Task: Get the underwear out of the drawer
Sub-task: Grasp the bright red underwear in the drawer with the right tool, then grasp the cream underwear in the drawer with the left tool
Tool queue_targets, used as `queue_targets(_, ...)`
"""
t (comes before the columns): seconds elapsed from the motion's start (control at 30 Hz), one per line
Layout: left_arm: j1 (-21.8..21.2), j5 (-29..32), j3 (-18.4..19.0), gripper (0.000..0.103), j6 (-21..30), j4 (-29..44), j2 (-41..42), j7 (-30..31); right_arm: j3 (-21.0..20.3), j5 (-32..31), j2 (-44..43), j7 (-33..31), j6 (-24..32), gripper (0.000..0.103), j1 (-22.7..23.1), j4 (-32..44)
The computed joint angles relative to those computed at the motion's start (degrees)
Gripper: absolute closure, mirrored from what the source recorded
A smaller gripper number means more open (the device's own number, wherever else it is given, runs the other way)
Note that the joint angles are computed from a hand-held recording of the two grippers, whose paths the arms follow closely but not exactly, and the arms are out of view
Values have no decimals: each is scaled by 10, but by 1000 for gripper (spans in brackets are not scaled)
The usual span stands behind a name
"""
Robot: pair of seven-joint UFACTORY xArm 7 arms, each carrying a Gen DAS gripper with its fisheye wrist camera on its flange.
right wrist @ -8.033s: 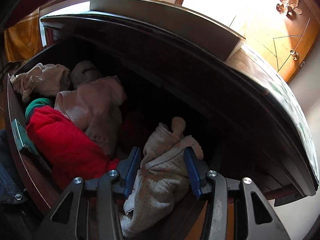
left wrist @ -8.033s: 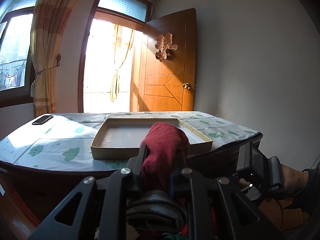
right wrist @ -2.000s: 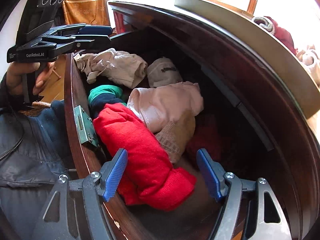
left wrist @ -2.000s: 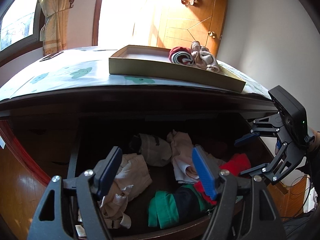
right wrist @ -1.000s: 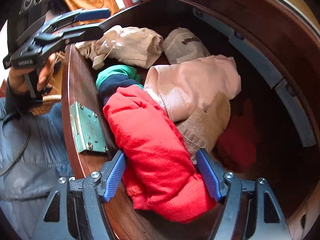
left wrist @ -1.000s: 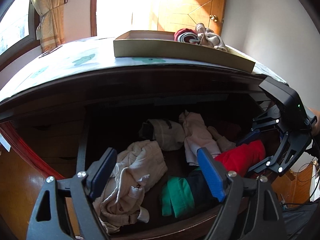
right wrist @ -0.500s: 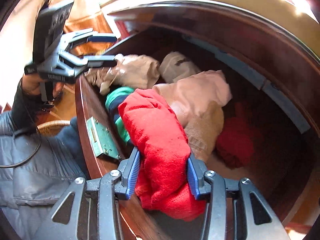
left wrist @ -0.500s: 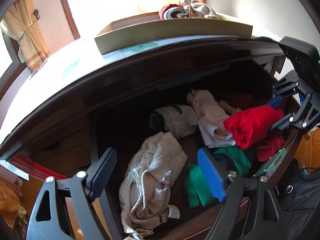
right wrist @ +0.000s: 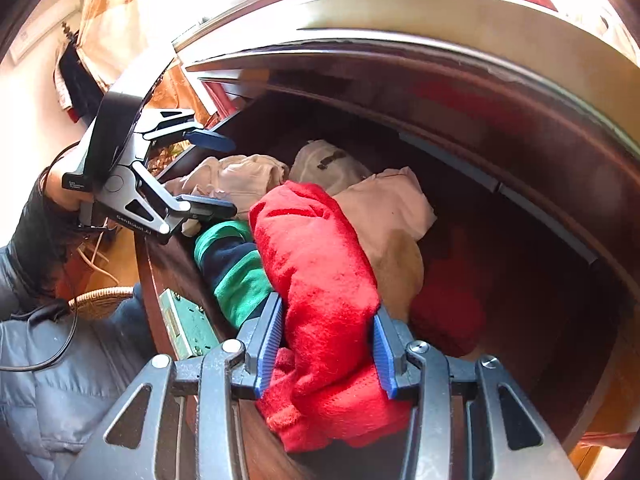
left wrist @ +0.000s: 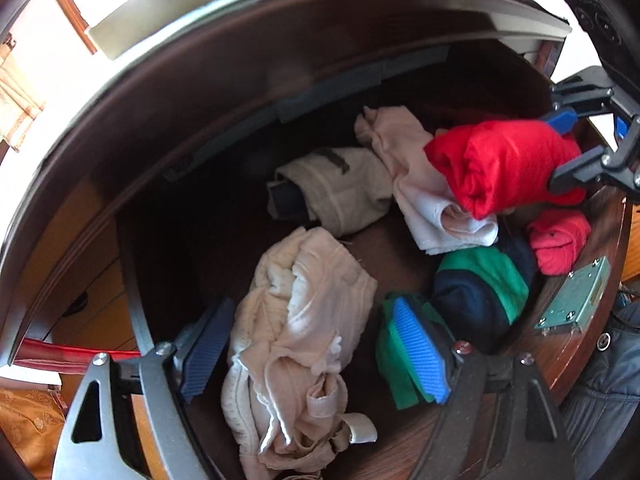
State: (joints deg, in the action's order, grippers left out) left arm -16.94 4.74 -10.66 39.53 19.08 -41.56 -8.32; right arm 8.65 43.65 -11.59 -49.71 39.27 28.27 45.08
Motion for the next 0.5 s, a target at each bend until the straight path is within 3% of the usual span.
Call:
queue_targets(0.2,4,6,2,21,16,28,47,8,-1,4,4,-3,5,60,-2,3)
queue_targets(0.33,6,-19,24,31,10,35,64,18,2,6,7,-4,8,60,-1,3)
queue_targets(0.5,22,6,-4,40,24,52,84,-4,3,9,0,3,-5,60,-2,-6)
